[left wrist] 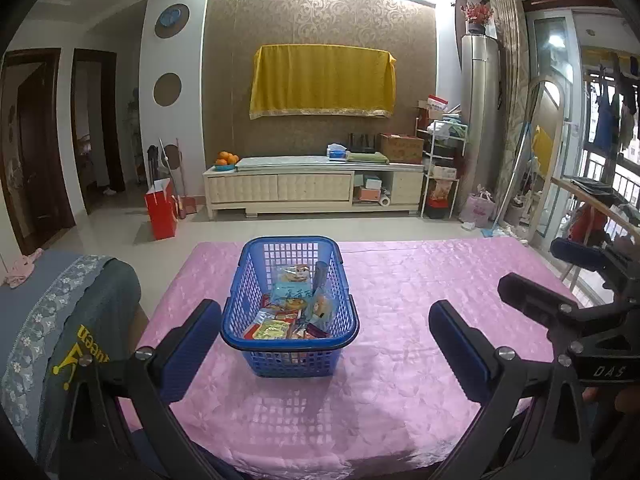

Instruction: Organize snacks

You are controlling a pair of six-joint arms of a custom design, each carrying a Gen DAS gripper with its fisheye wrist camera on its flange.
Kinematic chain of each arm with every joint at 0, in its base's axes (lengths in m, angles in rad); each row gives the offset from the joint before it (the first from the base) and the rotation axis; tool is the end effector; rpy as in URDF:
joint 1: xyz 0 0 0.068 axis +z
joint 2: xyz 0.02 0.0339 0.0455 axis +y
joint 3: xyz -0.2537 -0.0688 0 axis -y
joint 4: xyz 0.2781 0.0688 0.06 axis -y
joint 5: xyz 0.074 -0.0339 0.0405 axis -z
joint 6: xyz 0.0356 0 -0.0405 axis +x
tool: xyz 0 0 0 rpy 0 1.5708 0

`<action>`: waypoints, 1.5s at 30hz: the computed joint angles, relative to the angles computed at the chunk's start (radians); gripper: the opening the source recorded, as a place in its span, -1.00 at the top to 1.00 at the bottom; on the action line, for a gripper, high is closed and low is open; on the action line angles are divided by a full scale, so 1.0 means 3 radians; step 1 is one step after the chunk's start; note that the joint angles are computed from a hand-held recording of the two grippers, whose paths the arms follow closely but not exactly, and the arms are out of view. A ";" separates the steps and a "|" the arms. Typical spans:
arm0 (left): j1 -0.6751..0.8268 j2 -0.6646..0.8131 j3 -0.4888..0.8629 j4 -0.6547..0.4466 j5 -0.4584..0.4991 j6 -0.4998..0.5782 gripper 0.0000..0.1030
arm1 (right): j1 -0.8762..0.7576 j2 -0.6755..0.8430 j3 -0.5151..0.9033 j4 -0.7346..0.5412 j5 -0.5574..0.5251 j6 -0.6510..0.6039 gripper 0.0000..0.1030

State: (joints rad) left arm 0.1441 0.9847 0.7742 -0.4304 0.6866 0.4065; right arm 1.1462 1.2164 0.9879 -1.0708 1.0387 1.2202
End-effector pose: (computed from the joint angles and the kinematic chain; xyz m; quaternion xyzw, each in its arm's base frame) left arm 0.2463 0.0129 0.2647 0.2597 0.8147 -0.1748 0.4881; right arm 0.1273 0.2071 0.2582 0.0989 0.8571 -0.0771 0.4997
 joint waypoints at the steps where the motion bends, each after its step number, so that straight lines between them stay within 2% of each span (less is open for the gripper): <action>1: 0.0011 0.0010 0.0014 -0.0014 0.0019 -0.0001 -0.99 | 0.0030 0.0020 0.0014 -0.0036 0.0011 0.0046 -1.00; 21: 0.0032 -0.0094 0.0007 -0.0080 0.0016 0.0040 -0.99 | 0.0135 0.0017 0.0088 -0.0205 0.0017 0.0234 -1.00; 45: 0.0060 -0.0095 0.0037 -0.0131 0.0028 0.0071 -0.99 | 0.0125 -0.0015 0.0071 -0.0194 0.0002 0.0209 -1.00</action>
